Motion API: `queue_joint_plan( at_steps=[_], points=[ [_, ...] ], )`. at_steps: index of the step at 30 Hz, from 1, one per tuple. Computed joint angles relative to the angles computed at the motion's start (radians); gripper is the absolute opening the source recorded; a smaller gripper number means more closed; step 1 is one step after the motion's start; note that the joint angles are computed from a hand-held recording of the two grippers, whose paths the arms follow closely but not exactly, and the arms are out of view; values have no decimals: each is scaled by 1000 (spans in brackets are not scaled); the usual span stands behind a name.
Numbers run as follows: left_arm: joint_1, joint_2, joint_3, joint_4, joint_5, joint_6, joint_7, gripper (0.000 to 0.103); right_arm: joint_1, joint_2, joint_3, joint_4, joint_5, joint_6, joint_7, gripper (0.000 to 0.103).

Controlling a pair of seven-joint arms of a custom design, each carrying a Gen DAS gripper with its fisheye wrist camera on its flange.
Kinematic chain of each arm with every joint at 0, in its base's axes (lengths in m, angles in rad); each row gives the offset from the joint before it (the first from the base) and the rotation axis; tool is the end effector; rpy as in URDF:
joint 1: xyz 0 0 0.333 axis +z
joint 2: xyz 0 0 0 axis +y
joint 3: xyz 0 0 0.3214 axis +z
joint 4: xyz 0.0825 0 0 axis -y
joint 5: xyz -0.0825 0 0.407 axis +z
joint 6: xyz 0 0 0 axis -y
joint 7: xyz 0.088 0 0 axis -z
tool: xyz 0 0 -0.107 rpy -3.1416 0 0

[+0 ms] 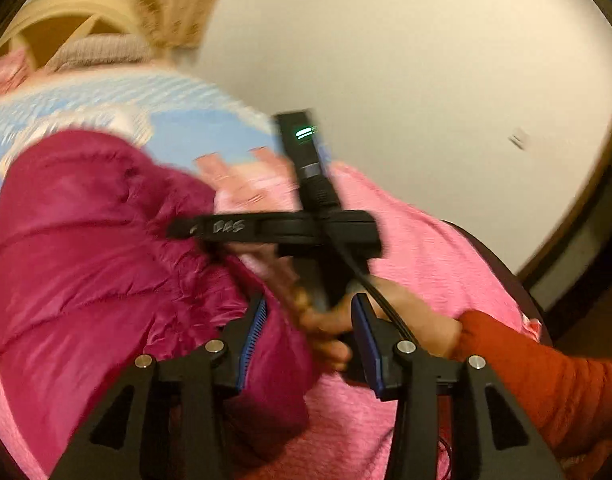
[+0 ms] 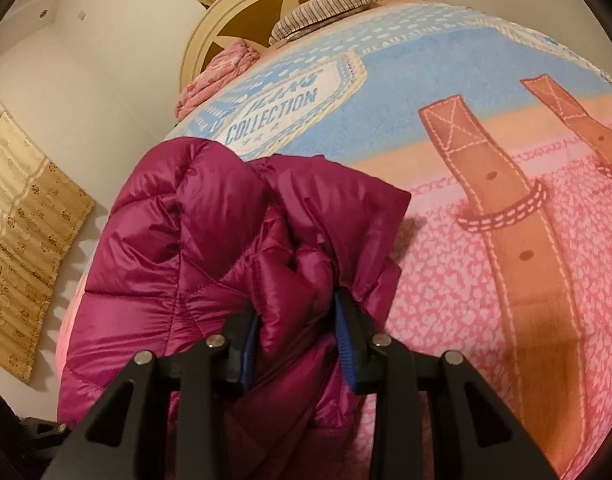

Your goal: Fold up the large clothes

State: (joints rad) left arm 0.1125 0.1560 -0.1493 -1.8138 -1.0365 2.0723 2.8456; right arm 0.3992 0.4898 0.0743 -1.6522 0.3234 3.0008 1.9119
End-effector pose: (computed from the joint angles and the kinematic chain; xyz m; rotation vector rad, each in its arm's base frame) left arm 0.6447 -0.0635 0.4835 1.0034 -2.5446 1.4062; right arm 0.6797 0.3118 0.4207 -1.4469 1.7557 -0.1440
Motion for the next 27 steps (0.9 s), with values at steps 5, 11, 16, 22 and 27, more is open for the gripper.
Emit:
queue_joint_plan(
  at_steps=[5, 11, 16, 22, 27],
  points=[
    [70, 43, 33, 79, -61, -174, -32, 52, -77, 8, 92, 9, 78, -2, -106, 34],
    [108, 66, 39, 125, -161, -29, -78, 63, -63, 18, 79, 23, 105, -4, -127, 34],
    [-28, 238, 39, 301, 120, 423, -455, 63, -61, 24, 77, 30, 118, -1, -132, 34],
    [-98, 323, 43, 307, 334, 579, -700, 63, 12, -6, -11, -9, 65, 11, -39, 34],
    [-121, 323, 41, 293, 479, 641, -806, 65, 50, -52, -73, -30, 0, -56, 84, 40]
  ],
)
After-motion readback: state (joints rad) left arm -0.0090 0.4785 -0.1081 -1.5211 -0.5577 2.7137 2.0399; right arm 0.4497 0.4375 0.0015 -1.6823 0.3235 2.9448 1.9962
